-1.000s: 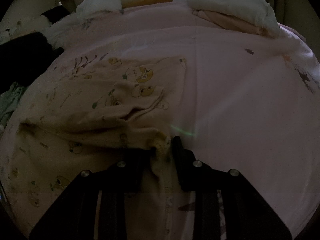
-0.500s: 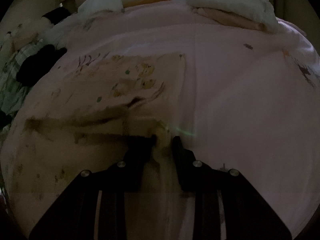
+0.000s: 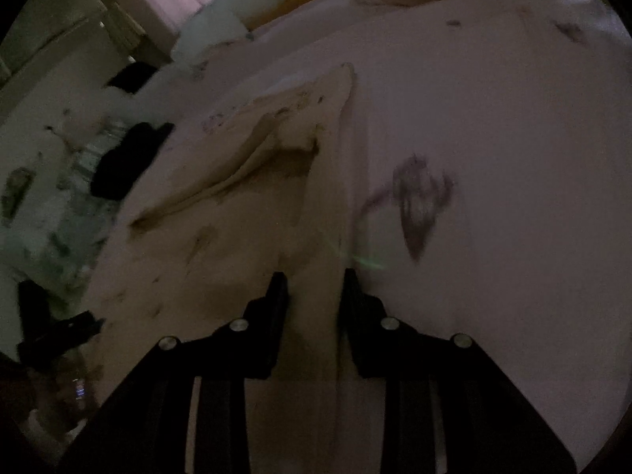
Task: Fold small clothes
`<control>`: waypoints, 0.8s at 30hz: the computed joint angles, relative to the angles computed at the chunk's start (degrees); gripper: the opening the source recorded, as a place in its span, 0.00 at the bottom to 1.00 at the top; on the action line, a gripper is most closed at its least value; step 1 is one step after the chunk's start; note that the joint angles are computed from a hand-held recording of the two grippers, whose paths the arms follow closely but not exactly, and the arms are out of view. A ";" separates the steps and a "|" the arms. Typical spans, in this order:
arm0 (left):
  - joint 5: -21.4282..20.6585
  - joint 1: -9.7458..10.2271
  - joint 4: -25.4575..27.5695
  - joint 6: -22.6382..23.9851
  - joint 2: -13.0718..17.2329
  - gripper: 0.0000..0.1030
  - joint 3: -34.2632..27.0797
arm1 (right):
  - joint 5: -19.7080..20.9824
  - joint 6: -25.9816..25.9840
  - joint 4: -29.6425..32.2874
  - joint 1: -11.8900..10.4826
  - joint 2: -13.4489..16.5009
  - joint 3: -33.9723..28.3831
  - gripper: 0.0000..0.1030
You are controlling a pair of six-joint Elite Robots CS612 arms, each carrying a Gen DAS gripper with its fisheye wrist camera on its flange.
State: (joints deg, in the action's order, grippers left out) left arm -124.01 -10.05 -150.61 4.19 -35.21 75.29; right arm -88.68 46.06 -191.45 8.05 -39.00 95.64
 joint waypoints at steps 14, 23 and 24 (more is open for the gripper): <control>-7.88 1.49 5.99 9.44 -1.73 0.86 3.47 | 7.23 7.24 -9.99 1.49 -1.61 7.29 0.31; -16.14 3.16 16.49 12.49 -1.37 0.86 2.24 | 8.95 11.98 -14.60 2.19 -1.35 8.60 0.39; -16.39 3.00 17.15 12.84 -1.40 0.86 2.20 | 9.48 12.45 -15.17 2.16 -1.38 8.87 0.40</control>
State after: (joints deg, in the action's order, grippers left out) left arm -140.39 -7.04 -133.46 17.04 -36.61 77.49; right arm -79.20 58.51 -206.62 10.21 -40.38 104.51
